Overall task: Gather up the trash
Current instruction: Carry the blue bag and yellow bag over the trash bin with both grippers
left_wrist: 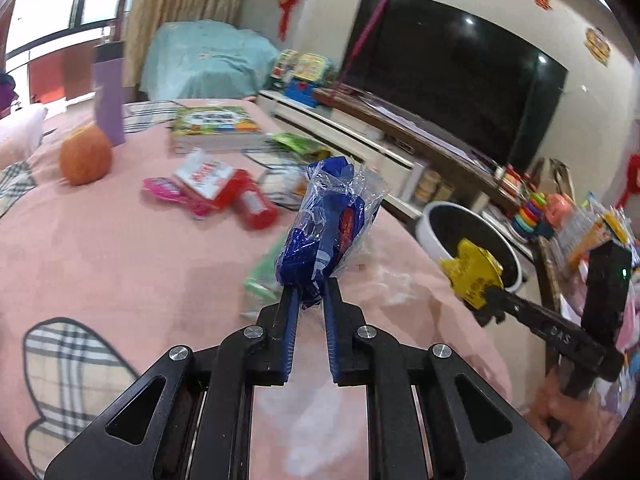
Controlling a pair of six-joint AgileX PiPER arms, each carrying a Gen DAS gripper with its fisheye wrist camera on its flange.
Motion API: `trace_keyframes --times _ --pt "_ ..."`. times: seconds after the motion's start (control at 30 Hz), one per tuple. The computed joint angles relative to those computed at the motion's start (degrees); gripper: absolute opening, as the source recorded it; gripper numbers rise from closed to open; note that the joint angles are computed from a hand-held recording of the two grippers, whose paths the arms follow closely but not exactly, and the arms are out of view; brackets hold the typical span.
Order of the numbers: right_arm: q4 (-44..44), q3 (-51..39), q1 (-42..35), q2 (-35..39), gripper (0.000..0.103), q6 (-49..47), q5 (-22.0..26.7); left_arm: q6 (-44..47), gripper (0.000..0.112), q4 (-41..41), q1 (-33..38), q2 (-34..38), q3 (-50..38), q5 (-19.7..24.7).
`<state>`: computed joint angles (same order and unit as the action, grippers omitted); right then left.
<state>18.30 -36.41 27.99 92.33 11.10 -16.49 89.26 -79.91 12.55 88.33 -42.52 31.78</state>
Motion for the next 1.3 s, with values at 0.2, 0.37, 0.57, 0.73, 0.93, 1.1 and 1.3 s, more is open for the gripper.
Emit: trace_keyframes --times 0.2,0.37,0.57,0.73,0.93,1.1,1.3 --pt "-2.4 3.2 -2.6 -2.7 0.005 2.3 -0.8 -1.0 0.012 -0.6 -7.9 0.8 0.5 -3.4" --pt "-4.8 5.4 -5.1 -5.0 0.005 4.3 -1.1 -3.3 0.012 0.1 -12.8 2.5 -0.5 -5.6" --pt "-9.0 7.7 -8.6 -6.7 0.005 8.0 -1.9 -7.0 0.012 1.8 -17.9 3.4 -2.1 -8.1" --pt "-13.2 8.6 -11.3 -7.8 0.005 11.5 -2.0 -10.5 0.012 4.1 -21.6 4.1 -3.6 -9.7" --pt "-20.0 8.6 -15.1 -8.2 0.005 16.5 -1.3 -16.0 0.012 8.1 -25.8 5.9 -6.8 -11.3" --pt "-24.6 7.6 -17.5 -7.7 0.005 19.7 -0.3 -21.7 0.012 12.5 -29.0 7.9 -10.1 -12.6" --pt "-33.8 5.8 -20.8 -6.4 0.005 27.6 0.6 -29.9 0.012 19.7 -32.1 10.7 -14.3 -13.4"
